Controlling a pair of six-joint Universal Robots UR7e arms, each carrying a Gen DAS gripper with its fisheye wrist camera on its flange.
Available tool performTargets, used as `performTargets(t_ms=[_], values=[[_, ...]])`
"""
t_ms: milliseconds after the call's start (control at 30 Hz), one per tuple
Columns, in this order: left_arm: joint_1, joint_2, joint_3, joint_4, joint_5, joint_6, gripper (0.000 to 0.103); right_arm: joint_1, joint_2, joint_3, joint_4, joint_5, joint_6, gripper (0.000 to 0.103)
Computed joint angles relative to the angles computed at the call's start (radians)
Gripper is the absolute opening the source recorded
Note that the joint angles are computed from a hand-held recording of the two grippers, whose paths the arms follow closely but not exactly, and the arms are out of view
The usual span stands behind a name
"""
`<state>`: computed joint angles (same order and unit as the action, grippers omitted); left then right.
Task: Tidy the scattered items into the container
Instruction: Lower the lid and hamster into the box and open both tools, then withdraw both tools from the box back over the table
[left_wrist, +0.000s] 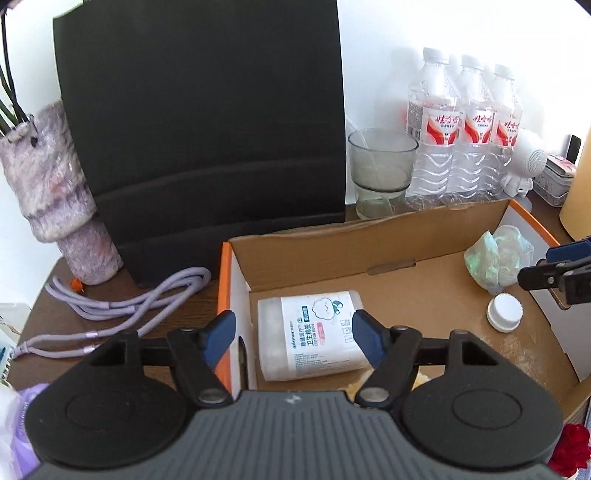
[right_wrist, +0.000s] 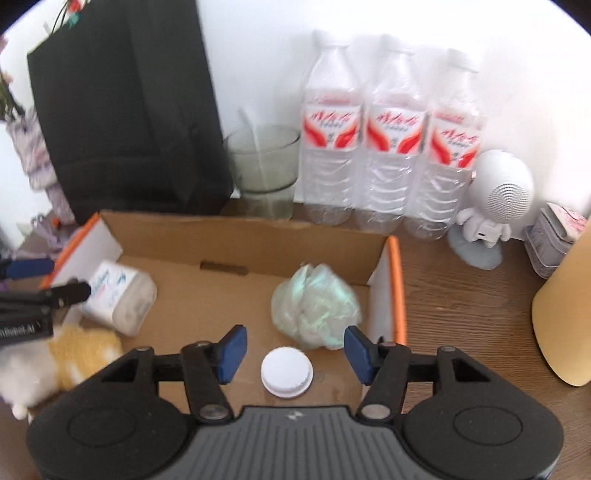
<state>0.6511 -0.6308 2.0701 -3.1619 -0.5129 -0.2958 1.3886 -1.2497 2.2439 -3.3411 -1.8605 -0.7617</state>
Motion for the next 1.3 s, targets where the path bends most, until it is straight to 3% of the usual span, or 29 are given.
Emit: performTargets(t_ms=[67, 200, 300, 533, 667, 767, 900, 967, 1033, 1067, 1133, 1200, 1300], values=[[-0.007, -0.019, 0.014, 0.007, -0.008, -0.015, 0.072, -0.006, -0.014, -0.007, 0.046, 0.0, 0.01, 0.057], [-0.013, -0.075, 0.017, 0.178, -0.057, -0.126, 0.074, -0.008, -0.023, -0.022, 0.124, -0.037, 0.042, 0.057], [-0.02, -0.095, 0.035, 0.243, -0.093, -0.185, 0.076, -0.028, -0.055, 0.001, 0.203, -0.007, 0.072, 0.058], [-0.093, -0.16, 0.105, 0.326, -0.094, -0.316, 0.077, 0.002, -0.094, 0.085, 0.149, -0.059, 0.069, 0.058], [-0.159, -0.215, 0.135, 0.402, -0.074, -0.381, 0.083, 0.032, -0.165, 0.124, 0.159, -0.07, 0.098, 0.069], [-0.213, -0.24, 0.179, 0.399, -0.047, -0.408, 0.087, 0.038, -0.232, 0.165, 0.166, -0.043, 0.098, 0.07], [-0.316, -0.21, 0.272, 0.339, 0.104, -0.478, 0.089, -0.006, -0.306, 0.277, 0.018, 0.092, 0.021, 0.075], [-0.377, -0.149, 0.339, 0.164, 0.184, -0.46, 0.092, -0.078, -0.317, 0.368, -0.171, 0.255, -0.064, 0.075], [-0.43, -0.078, 0.398, -0.046, 0.217, -0.449, 0.095, -0.183, -0.309, 0.459, -0.348, 0.445, -0.141, 0.081], [-0.451, -0.037, 0.42, -0.146, 0.229, -0.45, 0.095, -0.23, -0.306, 0.491, -0.396, 0.52, -0.159, 0.081], [-0.482, 0.015, 0.451, -0.22, 0.246, -0.513, 0.095, -0.305, -0.303, 0.536, -0.445, 0.628, -0.182, 0.081], [-0.496, 0.016, 0.466, -0.17, 0.239, -0.599, 0.095, -0.339, -0.266, 0.565, -0.525, 0.671, -0.205, 0.081], [-0.51, 0.011, 0.47, -0.097, 0.238, -0.669, 0.097, -0.332, -0.189, 0.587, -0.659, 0.658, -0.221, 0.081]])
